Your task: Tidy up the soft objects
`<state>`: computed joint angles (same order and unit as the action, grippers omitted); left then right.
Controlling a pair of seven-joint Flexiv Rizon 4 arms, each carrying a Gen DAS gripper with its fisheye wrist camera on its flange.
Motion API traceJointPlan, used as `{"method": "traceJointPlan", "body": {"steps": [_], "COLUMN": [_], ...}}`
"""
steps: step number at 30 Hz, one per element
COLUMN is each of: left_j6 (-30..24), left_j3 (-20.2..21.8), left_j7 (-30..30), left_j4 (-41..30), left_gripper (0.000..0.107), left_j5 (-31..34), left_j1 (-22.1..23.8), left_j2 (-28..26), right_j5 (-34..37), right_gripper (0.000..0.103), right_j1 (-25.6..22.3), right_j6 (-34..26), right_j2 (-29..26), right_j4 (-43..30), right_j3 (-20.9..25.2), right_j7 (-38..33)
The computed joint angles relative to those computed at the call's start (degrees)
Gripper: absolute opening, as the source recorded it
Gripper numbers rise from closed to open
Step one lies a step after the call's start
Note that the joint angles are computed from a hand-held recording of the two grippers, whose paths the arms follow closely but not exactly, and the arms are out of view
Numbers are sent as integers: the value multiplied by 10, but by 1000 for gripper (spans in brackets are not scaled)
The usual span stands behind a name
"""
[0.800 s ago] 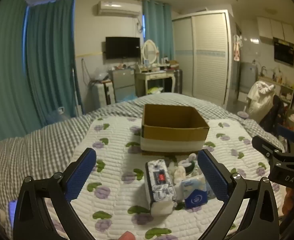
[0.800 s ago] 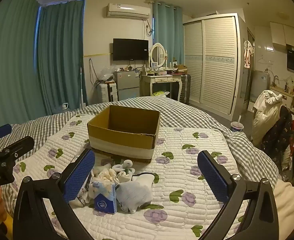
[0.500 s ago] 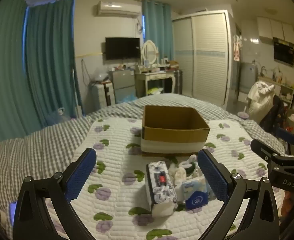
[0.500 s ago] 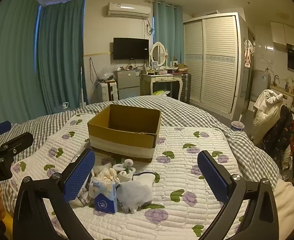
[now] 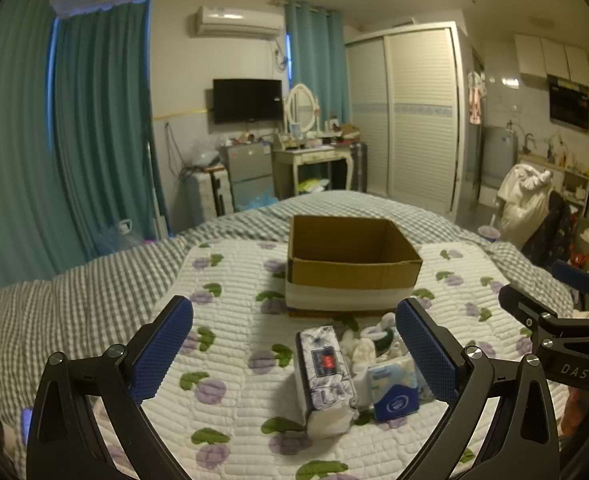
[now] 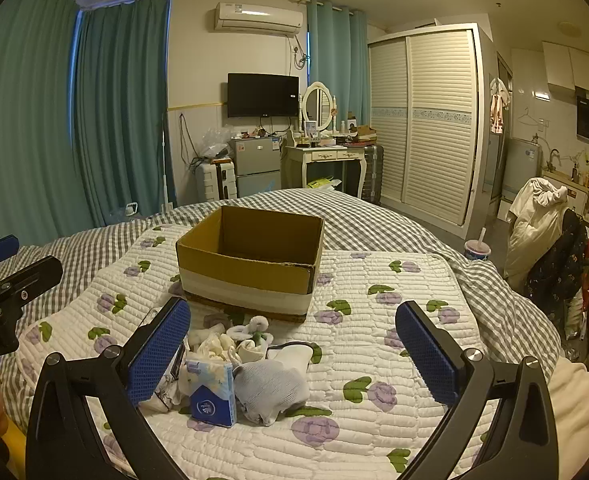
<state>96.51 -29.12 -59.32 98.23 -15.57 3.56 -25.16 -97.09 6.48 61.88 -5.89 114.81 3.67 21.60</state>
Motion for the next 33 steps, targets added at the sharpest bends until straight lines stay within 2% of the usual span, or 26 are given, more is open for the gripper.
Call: {"method": "traceJointPlan", "body": {"steps": [33], "left_j6": [4], "left_j3": [-11], "left_j7": [-8], "left_j4": [7], "left_gripper": [103], "left_j5": [6], "left_j1": [12], "left_j2": [2], "right_j5": [10], "right_gripper": [103], "right_j1": [5], "right_j6": [-2], "right_j2": [-6], "right_j4": [-2], "right_j3": [-1], "right_j7": [-4]}}
